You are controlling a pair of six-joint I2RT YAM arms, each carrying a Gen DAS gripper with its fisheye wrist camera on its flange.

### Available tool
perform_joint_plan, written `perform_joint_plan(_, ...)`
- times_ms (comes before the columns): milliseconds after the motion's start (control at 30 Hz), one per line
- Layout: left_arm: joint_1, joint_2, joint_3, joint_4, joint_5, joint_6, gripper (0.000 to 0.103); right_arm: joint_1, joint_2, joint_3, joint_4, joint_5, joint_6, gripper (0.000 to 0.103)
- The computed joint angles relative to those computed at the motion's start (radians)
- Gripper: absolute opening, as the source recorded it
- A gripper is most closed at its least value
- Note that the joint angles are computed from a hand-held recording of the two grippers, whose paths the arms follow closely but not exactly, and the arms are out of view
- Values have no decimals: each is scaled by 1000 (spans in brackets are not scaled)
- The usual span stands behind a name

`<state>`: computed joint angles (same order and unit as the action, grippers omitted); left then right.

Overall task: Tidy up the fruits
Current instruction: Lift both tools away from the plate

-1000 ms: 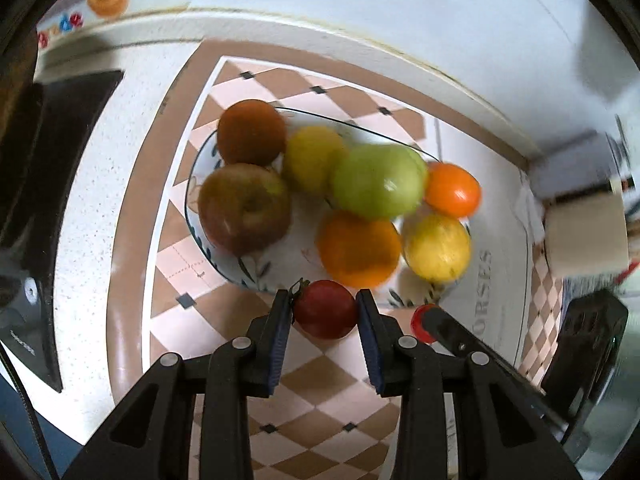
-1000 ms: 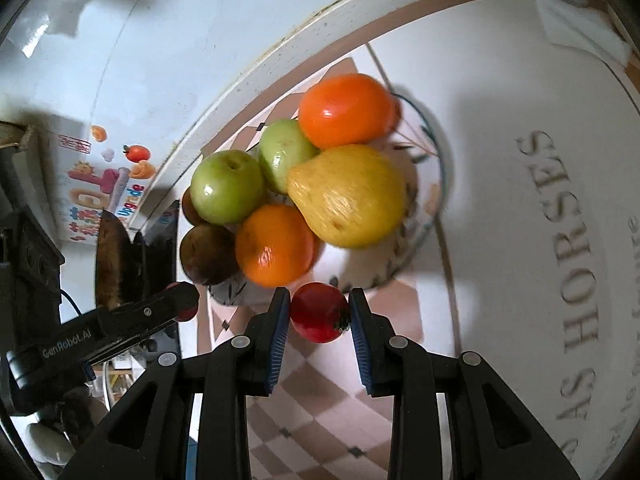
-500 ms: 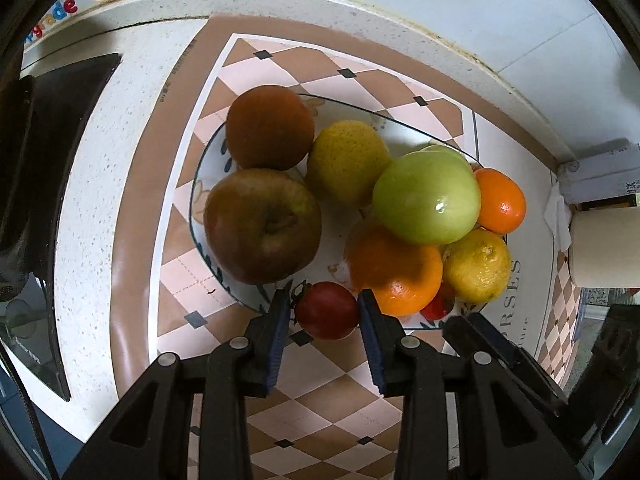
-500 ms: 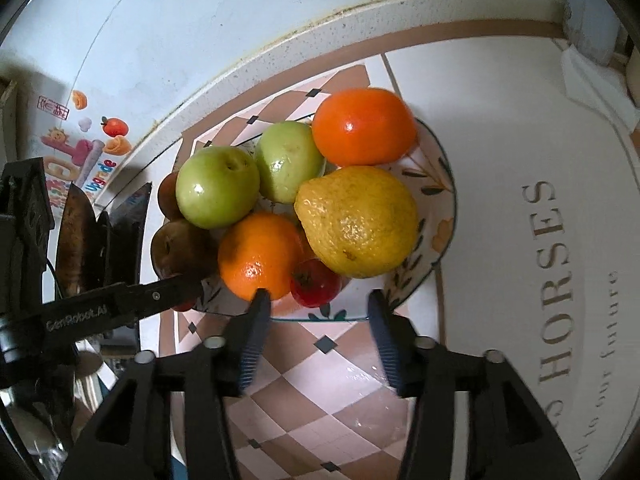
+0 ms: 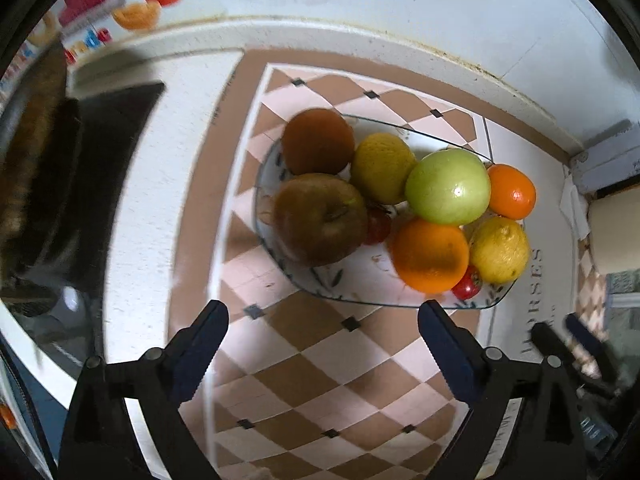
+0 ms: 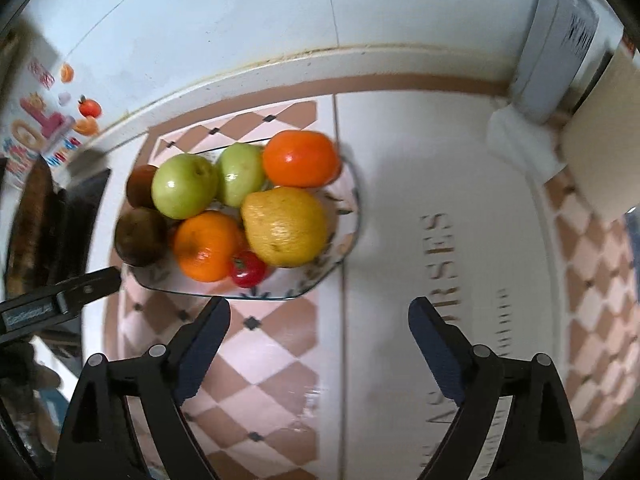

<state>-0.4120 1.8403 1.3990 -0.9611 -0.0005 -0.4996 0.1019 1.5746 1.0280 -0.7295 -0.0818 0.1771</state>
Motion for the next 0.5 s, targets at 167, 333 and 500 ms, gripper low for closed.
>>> perform_joint_plan(167, -50, -73, -49, -9, -103, -16, 97, 17, -55, 2, -28, 59, -17, 96)
perform_joint_plan(333, -88, -149, -85, -26, -141, -58, 97, 21, -137, 4, -67, 54, -25, 97)
perform_joint_plan(500, -151, -246, -101, -75, -219, -114, 97, 49, -267, 2, -138, 67, -14, 97)
